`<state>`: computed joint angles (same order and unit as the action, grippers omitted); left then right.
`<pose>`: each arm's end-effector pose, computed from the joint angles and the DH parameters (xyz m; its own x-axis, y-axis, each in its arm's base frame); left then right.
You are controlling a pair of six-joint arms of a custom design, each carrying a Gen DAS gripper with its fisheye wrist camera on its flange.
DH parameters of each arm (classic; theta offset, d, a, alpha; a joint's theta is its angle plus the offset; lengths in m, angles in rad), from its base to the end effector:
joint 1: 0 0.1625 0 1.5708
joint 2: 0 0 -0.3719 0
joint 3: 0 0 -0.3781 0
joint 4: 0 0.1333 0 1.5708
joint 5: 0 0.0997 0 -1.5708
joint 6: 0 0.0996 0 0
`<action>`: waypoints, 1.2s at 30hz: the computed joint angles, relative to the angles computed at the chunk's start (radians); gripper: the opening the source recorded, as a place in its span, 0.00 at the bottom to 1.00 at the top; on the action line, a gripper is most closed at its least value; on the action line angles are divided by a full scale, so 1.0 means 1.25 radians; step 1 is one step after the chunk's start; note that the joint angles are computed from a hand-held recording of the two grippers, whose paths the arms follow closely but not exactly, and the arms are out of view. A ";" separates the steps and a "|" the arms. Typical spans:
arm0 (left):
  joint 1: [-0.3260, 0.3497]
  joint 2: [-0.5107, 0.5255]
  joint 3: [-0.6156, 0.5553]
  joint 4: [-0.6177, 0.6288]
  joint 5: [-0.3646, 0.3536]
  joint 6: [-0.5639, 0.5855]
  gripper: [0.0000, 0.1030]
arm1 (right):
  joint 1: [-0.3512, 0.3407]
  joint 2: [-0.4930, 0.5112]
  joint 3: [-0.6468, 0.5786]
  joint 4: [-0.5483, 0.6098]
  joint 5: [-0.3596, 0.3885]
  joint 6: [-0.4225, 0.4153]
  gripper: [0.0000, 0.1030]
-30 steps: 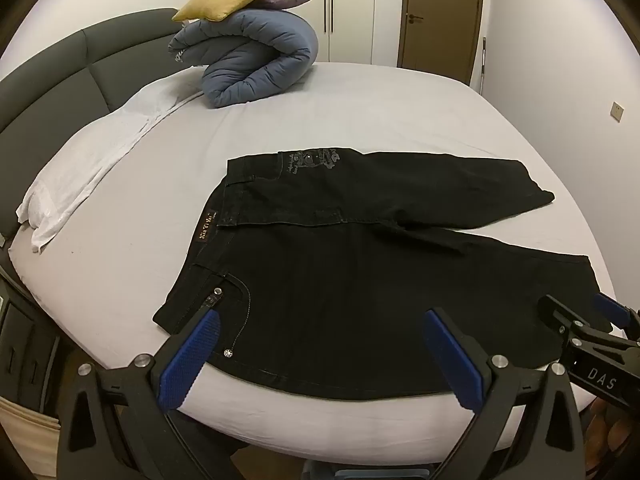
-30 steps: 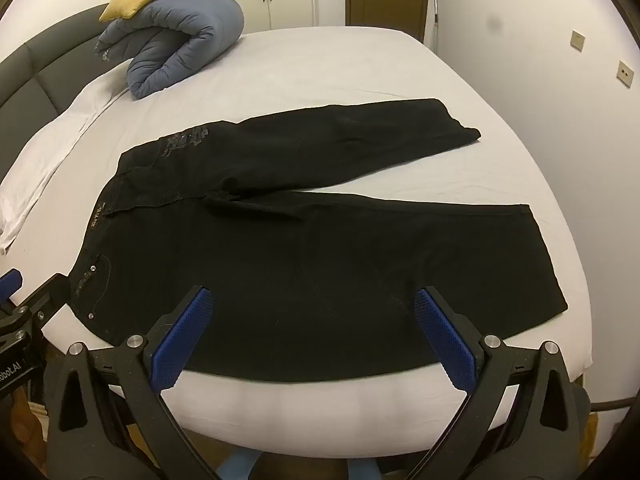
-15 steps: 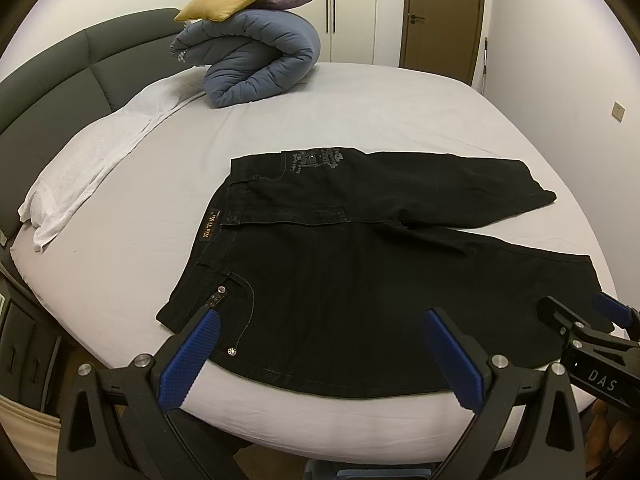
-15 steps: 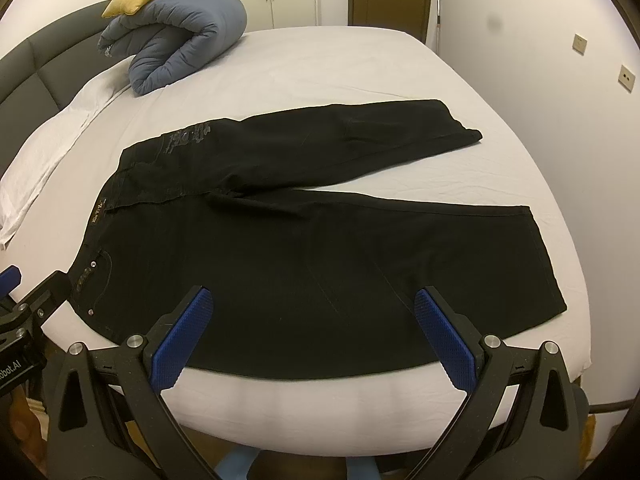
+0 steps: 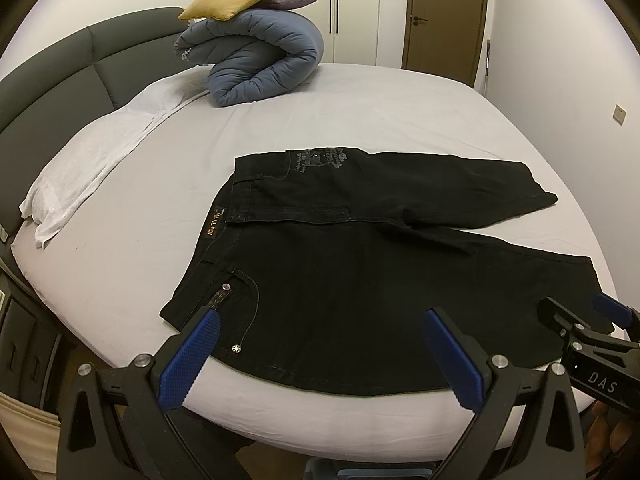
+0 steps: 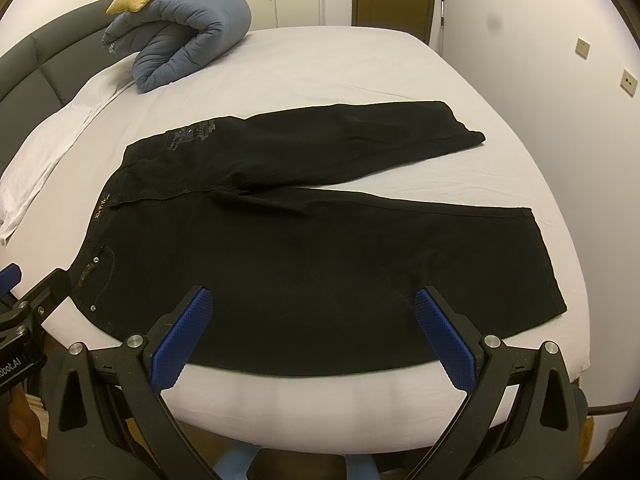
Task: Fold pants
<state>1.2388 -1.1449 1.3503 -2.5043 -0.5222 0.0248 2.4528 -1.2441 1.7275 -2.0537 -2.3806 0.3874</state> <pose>0.0019 -0.6684 0.4533 -0.6533 -0.3651 -0.6633 0.2596 0.7150 -0.6492 0.4664 -0.3048 0.2703 -0.6973 -0.2530 0.6707 -0.5493 0.7897 -0.2731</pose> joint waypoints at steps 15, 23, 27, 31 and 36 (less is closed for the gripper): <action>0.001 0.000 0.000 -0.004 -0.002 0.003 1.00 | 0.008 0.004 -0.002 0.005 0.001 0.006 1.00; 0.003 -0.010 0.006 0.004 -0.006 -0.006 1.00 | 0.008 0.004 -0.001 0.004 0.001 0.007 1.00; 0.002 -0.011 0.009 0.003 -0.005 -0.006 1.00 | 0.010 0.005 -0.001 0.008 0.004 0.010 1.00; 0.002 -0.010 0.012 -0.006 0.002 -0.004 1.00 | 0.011 0.007 -0.002 0.009 0.006 0.012 1.00; 0.009 0.005 -0.006 -0.006 -0.003 0.001 1.00 | 0.007 0.011 0.000 0.006 0.011 0.008 1.00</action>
<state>1.2505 -1.1385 1.3422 -2.5123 -0.5256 0.0266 2.4613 -1.2304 1.7271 -2.0458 -2.3671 0.3969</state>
